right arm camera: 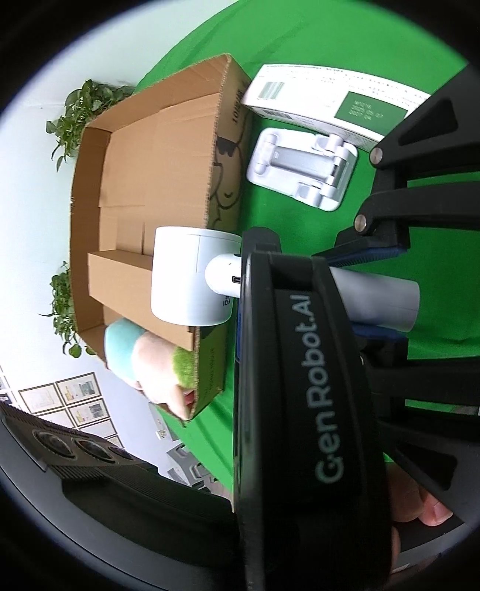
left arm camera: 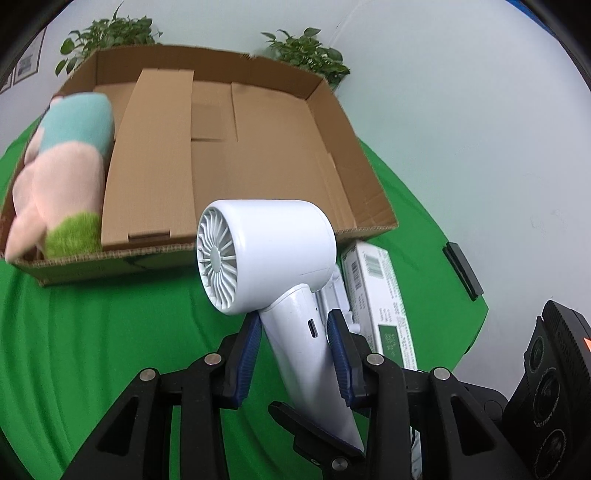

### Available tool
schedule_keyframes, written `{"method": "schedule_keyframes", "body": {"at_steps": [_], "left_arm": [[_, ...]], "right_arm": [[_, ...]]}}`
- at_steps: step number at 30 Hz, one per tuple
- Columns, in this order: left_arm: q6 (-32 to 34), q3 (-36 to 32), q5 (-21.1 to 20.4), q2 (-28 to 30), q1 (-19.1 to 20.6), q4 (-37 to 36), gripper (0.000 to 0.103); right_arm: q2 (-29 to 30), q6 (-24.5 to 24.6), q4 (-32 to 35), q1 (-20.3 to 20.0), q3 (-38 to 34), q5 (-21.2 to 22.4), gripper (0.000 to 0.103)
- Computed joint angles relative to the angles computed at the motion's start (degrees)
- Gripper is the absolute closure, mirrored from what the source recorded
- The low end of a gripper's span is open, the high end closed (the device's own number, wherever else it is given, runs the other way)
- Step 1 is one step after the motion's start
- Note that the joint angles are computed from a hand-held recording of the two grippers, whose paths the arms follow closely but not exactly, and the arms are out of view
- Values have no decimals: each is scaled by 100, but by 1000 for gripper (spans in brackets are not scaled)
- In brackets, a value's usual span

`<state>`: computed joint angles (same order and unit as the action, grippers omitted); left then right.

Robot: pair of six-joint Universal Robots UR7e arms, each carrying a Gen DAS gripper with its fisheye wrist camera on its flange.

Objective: Organize objects
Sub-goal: 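Lift the white hair dryer with the left gripper and carry it over the tray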

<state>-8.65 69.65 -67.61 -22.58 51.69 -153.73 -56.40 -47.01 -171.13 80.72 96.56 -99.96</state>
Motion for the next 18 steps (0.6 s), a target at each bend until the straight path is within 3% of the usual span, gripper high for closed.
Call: {"method": "schedule_keyframes", "body": {"at_steps": [6, 18], "left_arm": [[198, -345, 88, 88, -67, 78, 70], [592, -1294, 124, 406, -34, 445, 70]], "right_arm": [[348, 197, 237, 260, -729, -36, 76], [516, 300, 209, 401, -1148, 11, 76]]}}
